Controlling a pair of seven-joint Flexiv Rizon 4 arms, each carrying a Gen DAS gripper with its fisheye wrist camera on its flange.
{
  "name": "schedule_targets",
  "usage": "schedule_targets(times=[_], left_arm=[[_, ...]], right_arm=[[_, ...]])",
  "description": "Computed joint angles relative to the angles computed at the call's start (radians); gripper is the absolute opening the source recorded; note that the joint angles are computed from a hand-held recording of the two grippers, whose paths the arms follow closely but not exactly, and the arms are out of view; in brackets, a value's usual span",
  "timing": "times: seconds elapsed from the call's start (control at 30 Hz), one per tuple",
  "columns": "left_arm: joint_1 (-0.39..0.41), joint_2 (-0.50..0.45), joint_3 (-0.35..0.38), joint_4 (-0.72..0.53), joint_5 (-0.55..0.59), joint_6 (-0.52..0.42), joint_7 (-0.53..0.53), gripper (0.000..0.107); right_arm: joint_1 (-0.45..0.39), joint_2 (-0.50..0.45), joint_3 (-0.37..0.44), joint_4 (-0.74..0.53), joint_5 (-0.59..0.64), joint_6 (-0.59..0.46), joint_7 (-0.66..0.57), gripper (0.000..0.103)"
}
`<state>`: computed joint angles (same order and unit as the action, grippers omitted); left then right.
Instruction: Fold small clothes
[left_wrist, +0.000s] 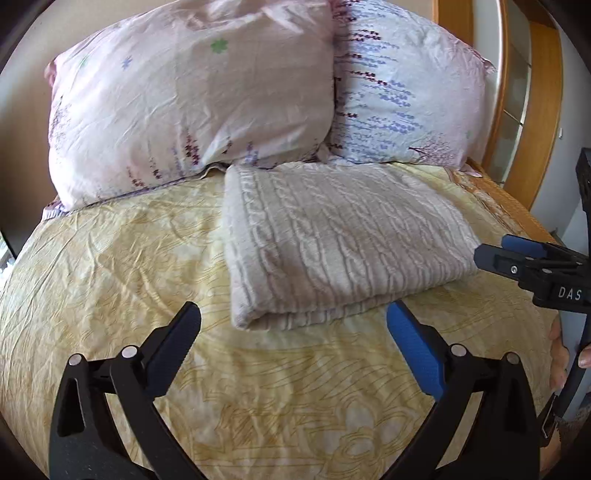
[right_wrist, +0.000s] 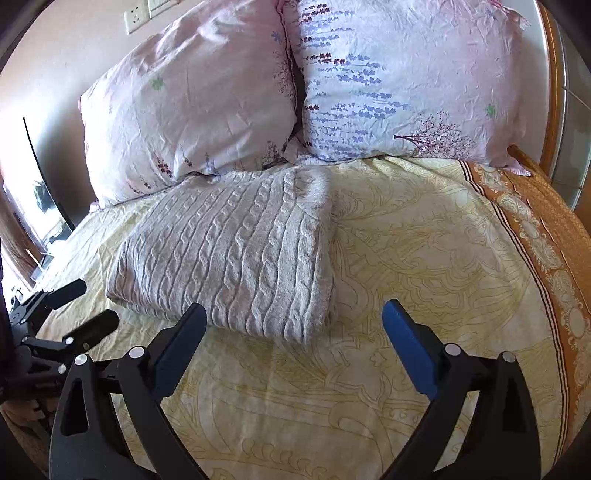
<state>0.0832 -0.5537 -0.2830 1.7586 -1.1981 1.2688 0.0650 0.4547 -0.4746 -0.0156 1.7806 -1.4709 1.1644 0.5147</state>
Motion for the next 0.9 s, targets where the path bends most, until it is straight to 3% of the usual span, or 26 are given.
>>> schedule_targets(times=[0.17, 0.37, 0.5, 0.67, 0.9], left_arm=[[-0.041, -0.064, 0.118, -0.068, 0.252, -0.040, -0.284, 0.101], [-0.011, -0.089, 0.118, -0.097, 0.401, -0.086, -0.416, 0.101], [0.021, -0.091, 0.081, -0.087, 0.458, -0.060, -0.444, 0.101], [0.013, -0.099, 0.089, -0.089, 0.568, -0.017, -0.499, 0.101], [0.053, -0.098, 0.048, -0.084, 0.608, -0.017, -0.520, 0.101]], right_arm=[[0.031, -0.044, 0.018, -0.030, 0.202, -0.037, -0.173, 0.098], [0.083, -0.075, 0.006, -0.063, 0.357, -0.070, -0.301, 0.098], [0.115, -0.090, -0.005, -0.086, 0.437, -0.111, -0.372, 0.100], [0.138, -0.098, -0.015, -0.102, 0.489, -0.143, -0.432, 0.102], [0.150, -0.093, -0.031, -0.094, 0.492, -0.135, -0.432, 0.102]])
